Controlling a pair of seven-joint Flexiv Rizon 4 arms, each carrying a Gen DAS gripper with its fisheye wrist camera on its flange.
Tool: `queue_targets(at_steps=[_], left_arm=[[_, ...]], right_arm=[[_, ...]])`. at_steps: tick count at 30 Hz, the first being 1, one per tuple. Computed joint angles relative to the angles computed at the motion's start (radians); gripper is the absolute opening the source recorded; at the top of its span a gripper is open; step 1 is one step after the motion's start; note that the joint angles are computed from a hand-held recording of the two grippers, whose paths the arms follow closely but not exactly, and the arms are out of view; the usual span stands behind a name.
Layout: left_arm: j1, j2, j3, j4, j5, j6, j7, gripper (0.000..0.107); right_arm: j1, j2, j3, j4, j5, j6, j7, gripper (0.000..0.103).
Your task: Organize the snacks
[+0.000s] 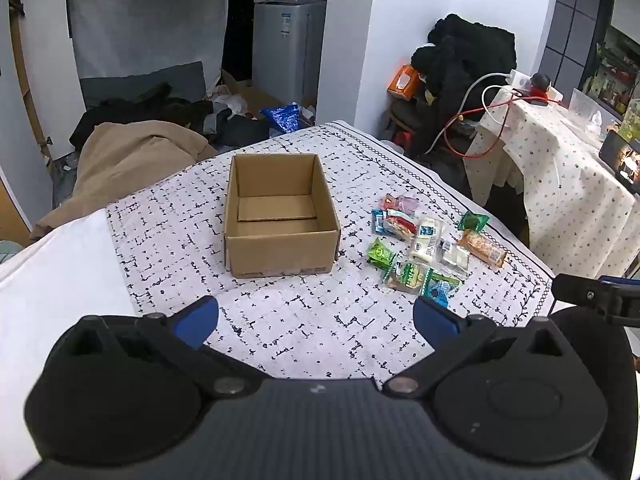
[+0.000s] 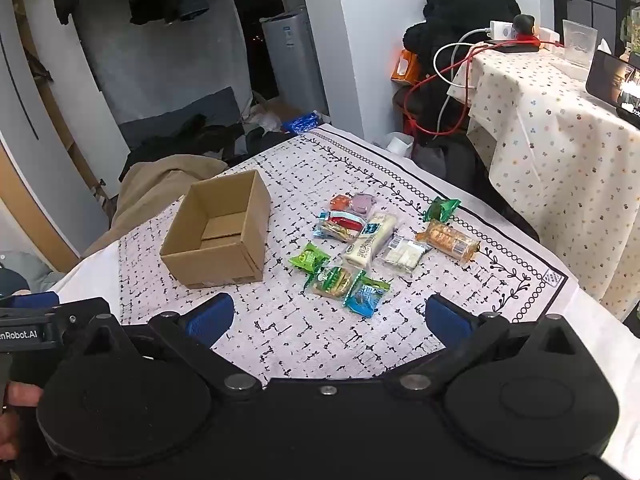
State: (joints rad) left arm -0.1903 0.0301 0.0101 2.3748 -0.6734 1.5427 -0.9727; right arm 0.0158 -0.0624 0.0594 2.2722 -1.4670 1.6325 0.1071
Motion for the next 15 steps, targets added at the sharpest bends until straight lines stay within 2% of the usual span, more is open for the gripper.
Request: queue_targets(at_steps=[6,15], left_arm=[[-0.019,0.004,0.002,0.005,-0.063,0.008,0.060,0.103],[-0.019,0.002,0.001,0.010,-0.078,0.016,0.060,0.103]], right_arm=[[0.016,-0.003,0.000,0.009,0.060,-0.007,-0.066,0.103],[0.033,0.002,0.002,0.015,0.101,-0.013,-0.106,0.103]])
